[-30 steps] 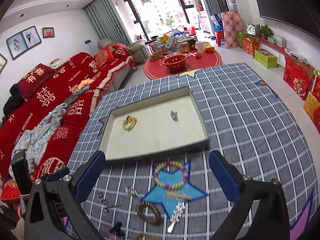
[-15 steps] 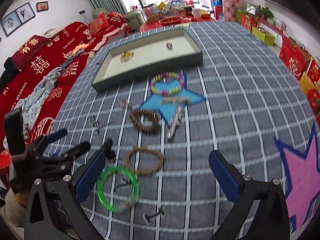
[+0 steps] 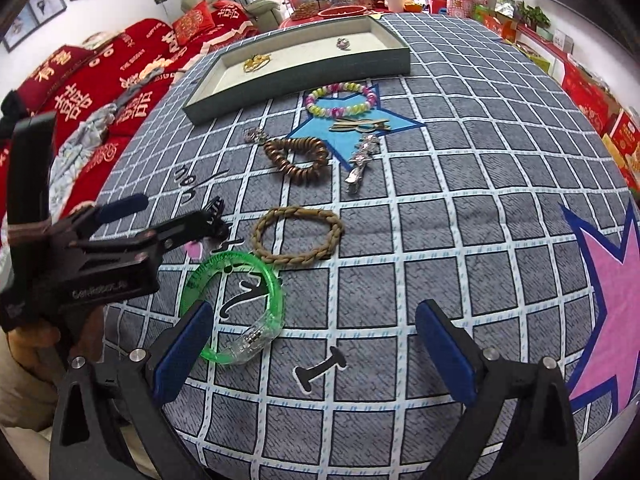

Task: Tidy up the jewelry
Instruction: 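Move both tools back toward the remaining jewelry on the blanket, then grasp the black hair clip with the left gripper while the right grasps the green bangle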

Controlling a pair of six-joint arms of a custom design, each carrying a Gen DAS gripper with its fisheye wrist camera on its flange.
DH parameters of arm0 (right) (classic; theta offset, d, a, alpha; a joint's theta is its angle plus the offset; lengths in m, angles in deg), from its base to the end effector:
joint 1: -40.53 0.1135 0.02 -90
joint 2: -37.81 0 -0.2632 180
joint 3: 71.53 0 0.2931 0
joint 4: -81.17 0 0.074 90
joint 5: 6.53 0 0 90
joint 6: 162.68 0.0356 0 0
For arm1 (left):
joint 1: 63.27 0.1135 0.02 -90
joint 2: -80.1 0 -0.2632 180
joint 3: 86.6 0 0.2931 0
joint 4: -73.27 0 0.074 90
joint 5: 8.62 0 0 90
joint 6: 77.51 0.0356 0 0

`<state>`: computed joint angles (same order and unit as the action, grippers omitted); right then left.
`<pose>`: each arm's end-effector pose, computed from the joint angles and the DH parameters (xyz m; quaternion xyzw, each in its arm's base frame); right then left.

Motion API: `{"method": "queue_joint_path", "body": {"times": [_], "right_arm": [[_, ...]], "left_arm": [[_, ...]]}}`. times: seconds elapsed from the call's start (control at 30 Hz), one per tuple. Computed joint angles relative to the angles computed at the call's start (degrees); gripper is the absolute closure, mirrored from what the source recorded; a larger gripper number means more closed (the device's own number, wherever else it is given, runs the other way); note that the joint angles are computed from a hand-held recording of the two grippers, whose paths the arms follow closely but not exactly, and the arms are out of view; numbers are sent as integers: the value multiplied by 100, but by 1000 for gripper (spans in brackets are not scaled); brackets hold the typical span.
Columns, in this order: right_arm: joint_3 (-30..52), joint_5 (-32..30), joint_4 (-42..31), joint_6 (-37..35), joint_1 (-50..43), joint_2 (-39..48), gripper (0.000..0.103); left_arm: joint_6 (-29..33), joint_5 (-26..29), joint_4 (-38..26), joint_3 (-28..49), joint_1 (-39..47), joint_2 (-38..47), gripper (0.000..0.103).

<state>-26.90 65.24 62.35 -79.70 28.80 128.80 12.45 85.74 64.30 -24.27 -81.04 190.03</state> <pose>0.2687 -0.0444 0.0667 0.0056 0.9649 0.1181 0.2346 0.3493 -0.1148 0.0531 0.1583 0.9439 -0.0805 0.2783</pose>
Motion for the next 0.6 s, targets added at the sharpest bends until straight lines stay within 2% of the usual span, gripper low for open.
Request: {"method": "queue_joint_path", "body": {"times": [0.13,0.2,0.53,0.6], "right_arm": [[-56,265,122,92,286,16,14],[-24,414,149,128,430,96,25],[-72,1361,327,32,1060,97,42],[-110,1385,357,-8,1094,57,50]], "left_arm": [[17,-154,13,102,-52,132,0],[23,-151,12,135,-60,174,0],[2,-365,-31,166,-228,320,0],[-8,-367,-12,148,-225,310,0]]}}
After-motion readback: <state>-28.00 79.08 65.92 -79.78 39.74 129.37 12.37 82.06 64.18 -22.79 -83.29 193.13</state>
